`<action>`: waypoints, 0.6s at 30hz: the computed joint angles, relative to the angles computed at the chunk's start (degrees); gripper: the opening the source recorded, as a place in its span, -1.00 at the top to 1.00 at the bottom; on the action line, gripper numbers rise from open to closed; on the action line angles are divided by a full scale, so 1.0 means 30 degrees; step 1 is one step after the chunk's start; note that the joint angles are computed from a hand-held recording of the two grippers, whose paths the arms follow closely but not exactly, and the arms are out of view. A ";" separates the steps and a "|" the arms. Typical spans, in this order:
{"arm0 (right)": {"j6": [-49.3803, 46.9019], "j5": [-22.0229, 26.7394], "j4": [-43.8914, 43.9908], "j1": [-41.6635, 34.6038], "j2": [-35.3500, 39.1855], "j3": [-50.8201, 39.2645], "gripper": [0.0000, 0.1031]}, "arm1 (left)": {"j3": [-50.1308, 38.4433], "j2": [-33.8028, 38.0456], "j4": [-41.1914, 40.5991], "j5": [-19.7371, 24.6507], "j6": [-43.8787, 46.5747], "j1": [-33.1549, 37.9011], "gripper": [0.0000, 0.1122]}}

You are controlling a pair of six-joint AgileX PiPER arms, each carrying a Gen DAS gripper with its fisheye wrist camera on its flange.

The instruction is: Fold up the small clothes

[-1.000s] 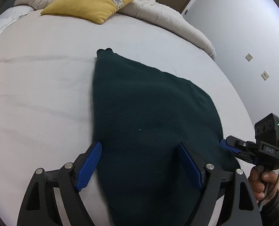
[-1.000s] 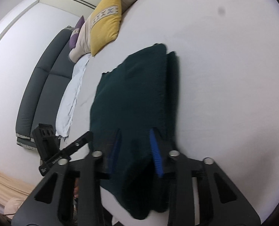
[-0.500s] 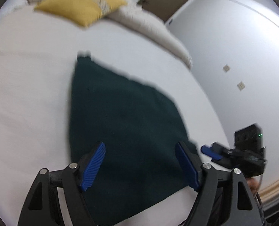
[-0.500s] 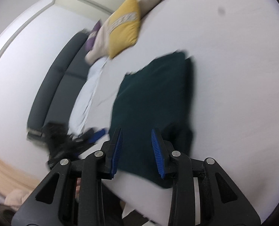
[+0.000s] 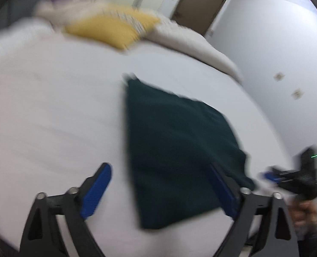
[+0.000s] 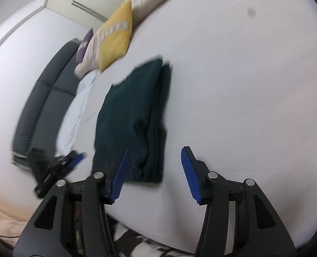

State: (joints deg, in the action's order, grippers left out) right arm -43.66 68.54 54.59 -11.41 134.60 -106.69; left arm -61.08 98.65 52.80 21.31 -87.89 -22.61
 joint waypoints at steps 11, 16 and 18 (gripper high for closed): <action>-0.8553 -1.3996 0.4223 0.3424 -1.0861 1.0543 -0.99 | -0.3933 -0.0359 0.4539 1.3401 -0.2005 -0.6213 -0.83; -1.0000 -1.7309 0.5732 0.4786 -1.2959 1.1838 -0.99 | -0.3920 -0.1030 0.4749 1.3515 -0.2619 -0.6509 -0.83; -1.1453 -1.8600 0.6915 0.5384 -1.3426 1.2346 -0.99 | -0.4543 -0.0465 0.4378 1.4792 -0.2112 -0.6786 -0.83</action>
